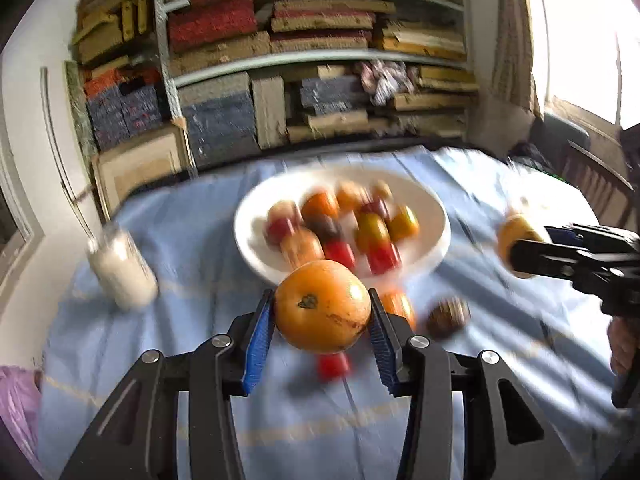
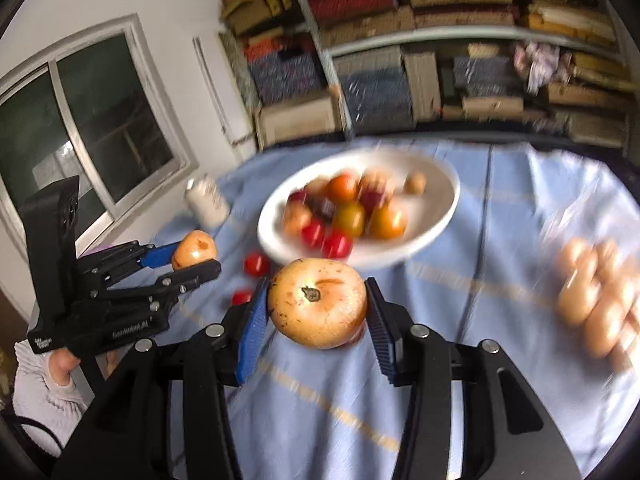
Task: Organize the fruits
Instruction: 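Carry both fruits over the white plate and open both tools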
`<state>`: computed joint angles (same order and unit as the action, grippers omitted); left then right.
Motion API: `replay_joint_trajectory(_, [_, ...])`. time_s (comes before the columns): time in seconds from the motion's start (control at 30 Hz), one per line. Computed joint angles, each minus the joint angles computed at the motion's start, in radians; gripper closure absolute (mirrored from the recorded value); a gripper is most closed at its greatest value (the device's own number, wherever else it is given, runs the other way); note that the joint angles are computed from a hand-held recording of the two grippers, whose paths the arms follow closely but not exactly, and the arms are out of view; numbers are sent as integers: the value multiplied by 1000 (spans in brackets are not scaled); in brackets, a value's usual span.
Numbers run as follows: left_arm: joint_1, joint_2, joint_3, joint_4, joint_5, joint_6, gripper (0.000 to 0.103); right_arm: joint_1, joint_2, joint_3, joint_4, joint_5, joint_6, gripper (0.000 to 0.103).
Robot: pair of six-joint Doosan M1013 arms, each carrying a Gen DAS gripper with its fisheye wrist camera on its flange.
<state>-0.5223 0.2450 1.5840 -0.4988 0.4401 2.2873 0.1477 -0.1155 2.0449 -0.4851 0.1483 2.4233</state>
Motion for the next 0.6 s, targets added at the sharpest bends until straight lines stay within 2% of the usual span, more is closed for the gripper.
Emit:
replay_joint_trajectory(0.13, [-2,57,-111,-52,23,-50,58,-21,24,-64,-316,14,307,57])
replay_joint_trajectory(0.2, [-12,86,-149,-15,17,-109,58,-31,58,-99,-410,24,404,57])
replay_joint_trajectory(0.23, [-16,98,-164,3,17,-136,58,-37,72,-111,-405,24,402,57])
replay_joint_trajectory(0.43, [-37,203,-289,132,75,-308,58,-79,186,-192,-186,72,195,57])
replay_joint_trajectory(0.53, [-41,237,-329,168,98,-348,58,-101,228,-216,-52,103,63,57])
replay_joint_trajectory(0.6, [-39,250,-340,158,103,-345,58,-109,240,-219,-41,111,50,57])
